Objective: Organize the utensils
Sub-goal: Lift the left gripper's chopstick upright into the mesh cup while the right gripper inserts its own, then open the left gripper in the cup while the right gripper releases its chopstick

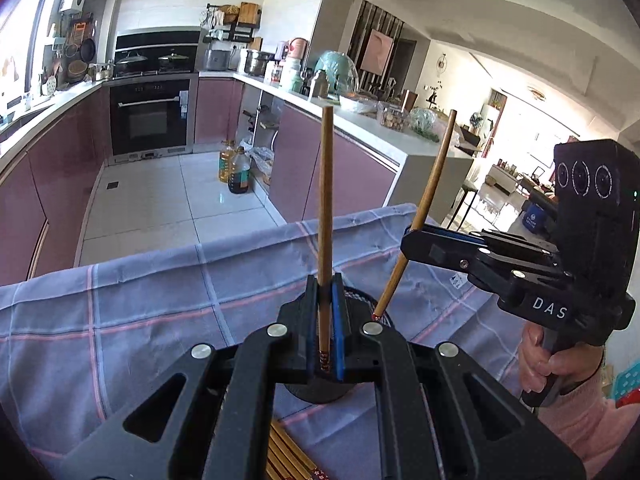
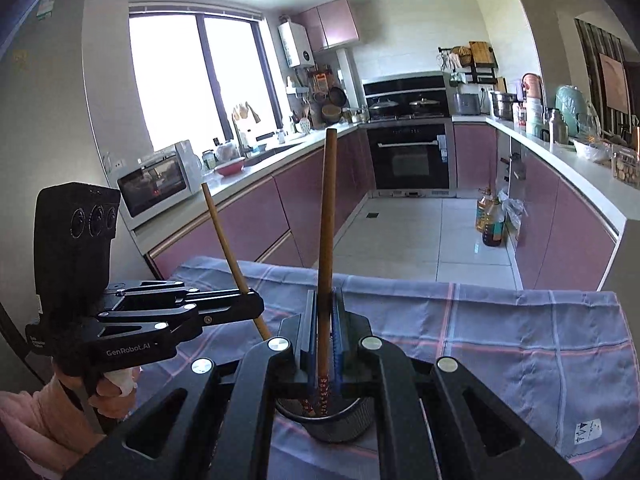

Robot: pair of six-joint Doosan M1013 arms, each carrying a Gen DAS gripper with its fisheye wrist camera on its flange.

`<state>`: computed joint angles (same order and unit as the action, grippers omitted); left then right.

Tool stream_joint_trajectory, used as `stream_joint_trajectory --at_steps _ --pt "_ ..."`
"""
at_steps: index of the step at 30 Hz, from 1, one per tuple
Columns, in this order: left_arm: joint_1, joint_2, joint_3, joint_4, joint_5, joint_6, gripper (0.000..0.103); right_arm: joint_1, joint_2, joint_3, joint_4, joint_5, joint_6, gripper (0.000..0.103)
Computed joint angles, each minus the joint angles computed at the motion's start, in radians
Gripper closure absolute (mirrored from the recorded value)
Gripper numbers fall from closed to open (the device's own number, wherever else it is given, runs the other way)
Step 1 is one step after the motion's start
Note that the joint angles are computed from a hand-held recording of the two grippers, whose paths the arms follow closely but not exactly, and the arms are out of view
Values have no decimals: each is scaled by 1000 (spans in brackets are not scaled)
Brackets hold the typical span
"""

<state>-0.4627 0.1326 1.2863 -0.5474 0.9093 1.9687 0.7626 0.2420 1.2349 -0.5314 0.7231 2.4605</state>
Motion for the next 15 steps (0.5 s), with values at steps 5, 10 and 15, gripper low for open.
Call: stream_joint_trajectory --at_steps 5,10,15 --pt "-3 24 12 21 3 -4 95 -9 29 -36 85 64 -72 97" --pt "0 43 -1 27 3 -5 95 -14 55 -74 115 107 -94 95" --pt "-9 54 -16 71 -4 -52 89 -22 71 -94 130 110 -89 95"
